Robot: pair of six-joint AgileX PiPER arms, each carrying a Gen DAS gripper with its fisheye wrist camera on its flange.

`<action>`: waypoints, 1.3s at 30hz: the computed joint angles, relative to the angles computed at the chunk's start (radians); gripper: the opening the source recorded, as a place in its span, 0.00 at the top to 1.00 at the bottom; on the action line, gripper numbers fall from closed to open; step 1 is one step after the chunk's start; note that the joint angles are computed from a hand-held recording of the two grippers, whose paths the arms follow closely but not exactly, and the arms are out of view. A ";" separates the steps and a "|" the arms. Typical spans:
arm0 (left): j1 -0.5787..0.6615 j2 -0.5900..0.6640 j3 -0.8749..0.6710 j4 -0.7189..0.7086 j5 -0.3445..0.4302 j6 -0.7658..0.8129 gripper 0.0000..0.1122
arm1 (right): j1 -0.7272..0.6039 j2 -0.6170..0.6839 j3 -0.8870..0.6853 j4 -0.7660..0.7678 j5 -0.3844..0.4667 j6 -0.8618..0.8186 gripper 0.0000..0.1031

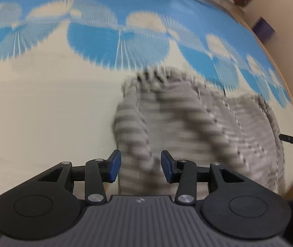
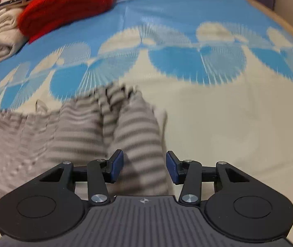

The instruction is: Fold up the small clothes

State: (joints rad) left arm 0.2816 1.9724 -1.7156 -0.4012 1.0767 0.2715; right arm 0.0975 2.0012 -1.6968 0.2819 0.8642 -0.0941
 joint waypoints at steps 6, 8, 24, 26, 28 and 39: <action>0.041 -0.085 0.165 0.032 0.031 0.077 0.58 | -0.053 -0.113 0.181 0.051 0.063 -0.120 0.52; 0.050 -0.090 0.183 0.020 0.040 0.083 0.58 | -0.057 -0.125 0.206 0.052 0.084 -0.132 0.52; 0.075 -0.144 0.196 -0.097 0.009 0.155 0.99 | -0.106 -0.180 0.217 0.179 0.095 -0.218 1.00; 0.120 -0.189 0.225 -0.147 -0.003 0.183 1.00 | -0.162 -0.224 0.243 0.276 0.068 -0.242 1.00; 0.116 -0.206 0.238 -0.066 -0.004 0.166 1.00 | -0.185 -0.247 0.254 0.267 0.059 -0.221 1.00; -0.013 -0.151 0.183 0.169 0.022 -0.002 0.88 | -0.037 -0.149 0.172 -0.128 0.172 0.073 0.92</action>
